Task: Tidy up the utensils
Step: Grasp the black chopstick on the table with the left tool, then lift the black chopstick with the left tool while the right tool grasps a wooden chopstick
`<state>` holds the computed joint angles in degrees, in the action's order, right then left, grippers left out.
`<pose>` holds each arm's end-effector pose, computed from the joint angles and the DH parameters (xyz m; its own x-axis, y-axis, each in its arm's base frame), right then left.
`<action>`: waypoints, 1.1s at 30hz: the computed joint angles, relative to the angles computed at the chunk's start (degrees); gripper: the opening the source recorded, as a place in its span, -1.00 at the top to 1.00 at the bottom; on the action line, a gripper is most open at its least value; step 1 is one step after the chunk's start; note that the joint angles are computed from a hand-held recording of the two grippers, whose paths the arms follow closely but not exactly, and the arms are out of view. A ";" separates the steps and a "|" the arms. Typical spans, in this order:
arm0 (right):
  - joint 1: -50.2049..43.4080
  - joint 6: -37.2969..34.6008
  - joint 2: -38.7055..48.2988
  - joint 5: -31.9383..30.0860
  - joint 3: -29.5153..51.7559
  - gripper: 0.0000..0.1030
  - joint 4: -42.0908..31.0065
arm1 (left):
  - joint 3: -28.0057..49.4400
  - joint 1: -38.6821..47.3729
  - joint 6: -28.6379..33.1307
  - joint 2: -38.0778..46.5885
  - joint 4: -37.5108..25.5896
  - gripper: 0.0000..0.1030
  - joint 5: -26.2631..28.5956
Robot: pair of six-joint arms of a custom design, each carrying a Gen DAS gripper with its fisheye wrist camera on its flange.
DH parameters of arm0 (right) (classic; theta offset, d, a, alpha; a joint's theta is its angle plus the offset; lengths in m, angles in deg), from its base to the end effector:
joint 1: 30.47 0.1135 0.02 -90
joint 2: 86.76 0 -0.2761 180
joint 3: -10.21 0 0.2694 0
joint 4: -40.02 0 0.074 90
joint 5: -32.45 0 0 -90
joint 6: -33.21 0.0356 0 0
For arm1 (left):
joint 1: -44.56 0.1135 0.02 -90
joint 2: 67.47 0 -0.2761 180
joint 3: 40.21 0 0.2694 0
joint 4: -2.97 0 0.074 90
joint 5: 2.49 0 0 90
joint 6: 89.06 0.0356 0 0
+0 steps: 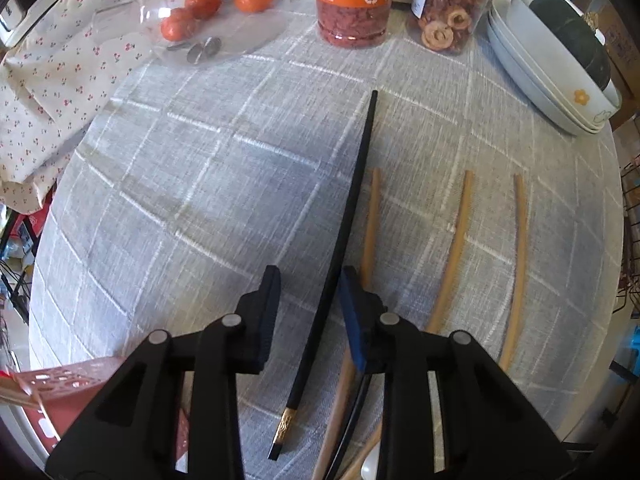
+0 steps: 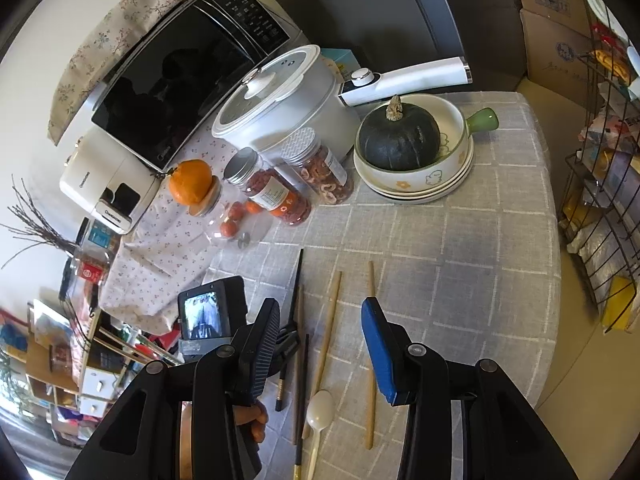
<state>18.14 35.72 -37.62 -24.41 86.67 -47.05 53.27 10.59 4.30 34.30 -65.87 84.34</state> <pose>0.1012 0.0854 0.3563 -0.4207 0.7879 -0.4497 0.5901 0.6142 0.5240 0.3057 -0.2036 0.2382 -0.7750 0.5927 -0.2192 0.5941 0.8016 0.0669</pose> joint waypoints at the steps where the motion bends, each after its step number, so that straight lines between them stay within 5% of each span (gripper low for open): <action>1: -0.28 -0.47 -0.07 -0.18 -0.11 0.16 0.30 | 0.48 -0.15 -0.17 0.29 -0.22 0.50 0.25; 13: -1.68 -1.10 -1.13 -0.98 -0.75 0.16 -0.46 | -0.73 -5.07 2.32 -0.70 3.18 0.86 -2.19; 33: -1.64 -2.25 1.70 -2.19 -0.30 0.16 0.22 | -12.86 4.33 7.11 -19.83 10.01 0.87 11.68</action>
<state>16.50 33.47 -35.91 -26.60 86.37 -46.83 40.41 14.92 11.41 14.47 -55.86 96.02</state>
